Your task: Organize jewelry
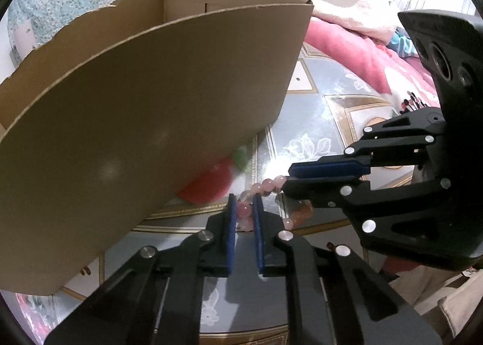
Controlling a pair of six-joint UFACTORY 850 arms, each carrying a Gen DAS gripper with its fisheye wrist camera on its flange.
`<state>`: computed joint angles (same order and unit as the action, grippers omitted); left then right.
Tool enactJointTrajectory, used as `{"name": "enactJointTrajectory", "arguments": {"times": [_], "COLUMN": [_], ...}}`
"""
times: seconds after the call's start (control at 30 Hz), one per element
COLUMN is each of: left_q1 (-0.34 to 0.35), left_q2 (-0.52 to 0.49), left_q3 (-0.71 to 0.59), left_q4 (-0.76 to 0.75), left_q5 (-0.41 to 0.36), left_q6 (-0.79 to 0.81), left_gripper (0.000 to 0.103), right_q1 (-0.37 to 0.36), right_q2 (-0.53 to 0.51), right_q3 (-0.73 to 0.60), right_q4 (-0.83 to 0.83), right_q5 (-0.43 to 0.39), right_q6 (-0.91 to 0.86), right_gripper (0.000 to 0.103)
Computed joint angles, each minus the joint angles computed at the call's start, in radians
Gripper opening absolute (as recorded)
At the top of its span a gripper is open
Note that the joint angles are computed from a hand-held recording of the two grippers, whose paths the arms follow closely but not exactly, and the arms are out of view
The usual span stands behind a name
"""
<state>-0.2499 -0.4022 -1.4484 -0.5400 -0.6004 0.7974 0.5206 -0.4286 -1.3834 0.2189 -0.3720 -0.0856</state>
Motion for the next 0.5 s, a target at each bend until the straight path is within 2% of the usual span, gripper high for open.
{"name": "enactJointTrajectory", "arguments": {"times": [0.1, 0.33, 0.43, 0.5], "left_q1": [0.011, 0.069, 0.096, 0.108], "left_q2": [0.015, 0.096, 0.132, 0.151], "left_q3": [0.009, 0.014, 0.002, -0.009], "left_q4": [-0.067, -0.309, -0.418, -0.486], "left_q5": [-0.002, -0.049, -0.072, -0.072], "left_q6": [0.055, 0.240, 0.319, 0.363], "left_gripper": [0.009, 0.009, 0.009, 0.009], "right_q1": [-0.013, 0.010, 0.019, 0.013], "right_q2": [0.041, 0.156, 0.187, 0.199], "right_q3": [0.034, 0.078, 0.077, 0.047], "right_q4": [-0.003, -0.109, -0.105, -0.013], "right_q5": [0.014, 0.090, 0.126, 0.135], "right_q6": [-0.006, 0.070, 0.050, -0.054], "right_gripper": [0.007, 0.007, 0.007, 0.007]}}
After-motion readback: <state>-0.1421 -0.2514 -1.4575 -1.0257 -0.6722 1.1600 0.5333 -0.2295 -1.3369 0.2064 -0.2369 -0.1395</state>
